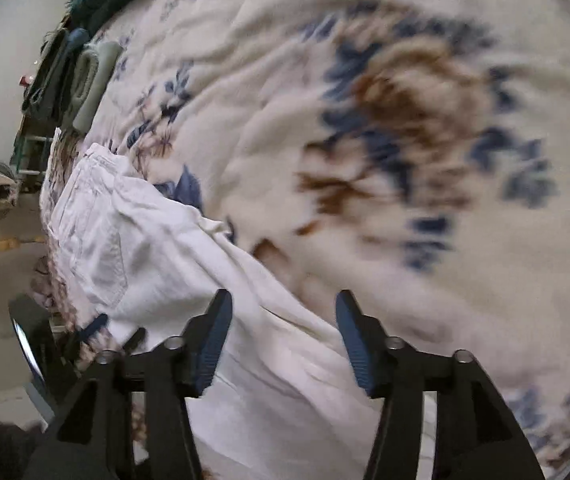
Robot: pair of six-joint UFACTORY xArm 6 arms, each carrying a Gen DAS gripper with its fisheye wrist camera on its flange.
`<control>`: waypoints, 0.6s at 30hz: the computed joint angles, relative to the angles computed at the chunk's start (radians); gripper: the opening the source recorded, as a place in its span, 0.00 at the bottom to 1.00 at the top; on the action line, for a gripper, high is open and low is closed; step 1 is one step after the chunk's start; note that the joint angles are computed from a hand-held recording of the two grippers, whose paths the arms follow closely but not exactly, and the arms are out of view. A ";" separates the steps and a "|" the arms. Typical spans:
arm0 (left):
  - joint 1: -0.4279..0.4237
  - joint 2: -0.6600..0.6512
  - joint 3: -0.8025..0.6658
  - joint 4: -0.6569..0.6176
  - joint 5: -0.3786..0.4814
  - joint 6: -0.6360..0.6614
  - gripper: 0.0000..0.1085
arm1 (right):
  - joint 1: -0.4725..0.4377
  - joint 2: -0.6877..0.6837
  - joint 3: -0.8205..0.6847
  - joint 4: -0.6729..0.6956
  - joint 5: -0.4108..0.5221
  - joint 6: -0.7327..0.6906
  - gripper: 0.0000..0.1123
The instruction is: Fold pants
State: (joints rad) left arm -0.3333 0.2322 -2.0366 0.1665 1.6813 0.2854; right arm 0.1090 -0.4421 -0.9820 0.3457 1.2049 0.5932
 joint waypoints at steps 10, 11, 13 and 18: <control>0.013 -0.019 0.033 0.007 -0.021 0.049 0.70 | 0.063 -0.087 0.114 0.009 0.125 0.028 0.03; 0.014 -0.024 0.041 0.007 -0.025 0.051 0.70 | 0.002 -0.167 0.191 0.036 0.077 0.101 0.03; 0.011 -0.039 0.068 0.016 -0.038 0.049 0.70 | -0.056 -0.236 0.264 0.076 0.049 0.164 0.04; 0.012 -0.037 0.066 0.006 -0.032 0.031 0.70 | -0.059 -0.277 0.249 0.107 0.051 0.179 0.21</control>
